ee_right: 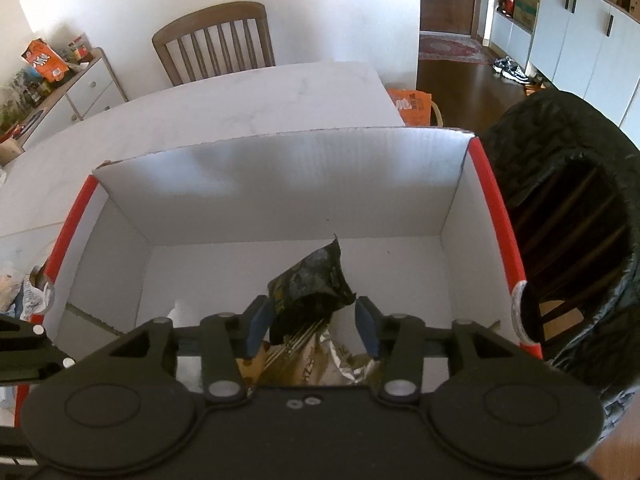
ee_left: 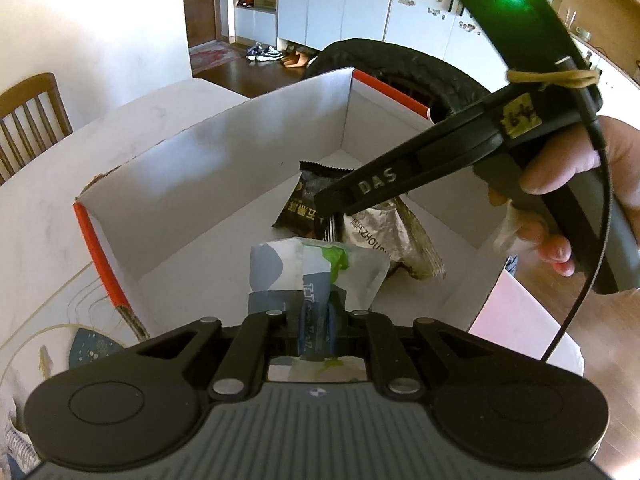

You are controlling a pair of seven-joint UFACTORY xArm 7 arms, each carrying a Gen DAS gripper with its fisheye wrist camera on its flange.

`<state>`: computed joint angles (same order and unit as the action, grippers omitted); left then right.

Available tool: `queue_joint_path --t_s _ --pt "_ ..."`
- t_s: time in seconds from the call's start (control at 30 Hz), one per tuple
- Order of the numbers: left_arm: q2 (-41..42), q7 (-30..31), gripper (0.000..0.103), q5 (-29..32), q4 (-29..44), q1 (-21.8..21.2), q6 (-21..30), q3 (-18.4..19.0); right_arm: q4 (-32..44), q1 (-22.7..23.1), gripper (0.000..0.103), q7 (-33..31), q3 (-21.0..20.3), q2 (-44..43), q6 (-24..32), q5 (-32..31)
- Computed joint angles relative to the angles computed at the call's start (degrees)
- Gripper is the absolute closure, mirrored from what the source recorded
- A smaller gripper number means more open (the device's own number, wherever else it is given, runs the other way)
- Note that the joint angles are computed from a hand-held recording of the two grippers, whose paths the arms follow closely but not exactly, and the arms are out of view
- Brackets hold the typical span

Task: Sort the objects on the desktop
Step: 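Open the right gripper dropping the black packet while the left gripper lowers the white-green bag into the box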

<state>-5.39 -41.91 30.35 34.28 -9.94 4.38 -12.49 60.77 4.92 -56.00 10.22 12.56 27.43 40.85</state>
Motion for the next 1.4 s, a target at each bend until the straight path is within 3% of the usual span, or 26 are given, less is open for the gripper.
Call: queue_joint_path --t_s 0.13,0.23,0.33,0.47,0.57,0.6,0.77,0.83,0.93,1.07,1.27,1.4 --pt "-1.5 2.5 0.093 -3.0 -1.3 -0.9 -0.2 0.3 -0.4 -0.7 0.053 -1.9 0.1 -1.2 1.1 2.5" --pt "-2.2 1.9 0.093 -2.0 -1.7 0.4 0.4 -1.0 -0.9 -0.8 0.042 -3.8 -0.1 -2.3 1.4 4.6" --pt "-2.9 1.3 0.091 -2.1 -2.4 0.9 -0.1 -1.5 -1.3 -0.7 0.041 -5.9 -0.6 -3.3 2.0 6.8" --pt "-3.9 1.6 0.070 -4.2 -3.8 1.2 -2.2 -1.8 -2.2 -0.4 0.040 -7.0 -1.5 -4.8 3.3 8.8" --pt "-5.6 -2.5 0.041 -0.1 -4.4 7.0 -3.2 -7.4 -2.8 -0.1 0.039 -7.6 -2.3 -5.7 4.3 9.4" --pt "-6.2 -3.7 0.037 1.3 -4.6 8.9 -3.5 -9.2 -3.1 0.1 0.039 -7.7 -2.4 -6.0 4.4 9.6" --pt "-8.4 -1.2 0.035 -3.0 -6.5 6.7 -4.8 -7.6 -3.7 0.5 0.038 -8.4 -3.4 -7.3 6.1 11.0" --pt "-9.2 -0.7 0.033 -4.5 -7.2 7.6 -5.6 -8.6 -4.1 0.6 0.027 -9.2 -3.6 -8.0 6.2 12.5" --pt "-10.5 0.7 0.030 -6.6 -8.2 8.2 -6.5 -9.5 -4.7 0.9 0.026 -10.2 -4.1 -9.0 6.5 14.2" --pt "-12.1 2.5 0.017 -9.7 -9.7 8.6 -7.3 -10.4 -5.9 1.5 0.023 -11.0 -4.7 -10.5 6.4 16.1" --pt "-14.1 4.6 0.013 -13.4 -11.7 11.5 -9.5 -13.8 -7.6 2.4 0.019 -11.3 -5.5 -12.3 5.8 18.8" --pt "-16.3 7.0 0.006 -16.4 -13.7 9.7 -10.6 -12.6 -8.9 3.2 0.018 -11.2 -5.8 -13.6 5.1 20.2"
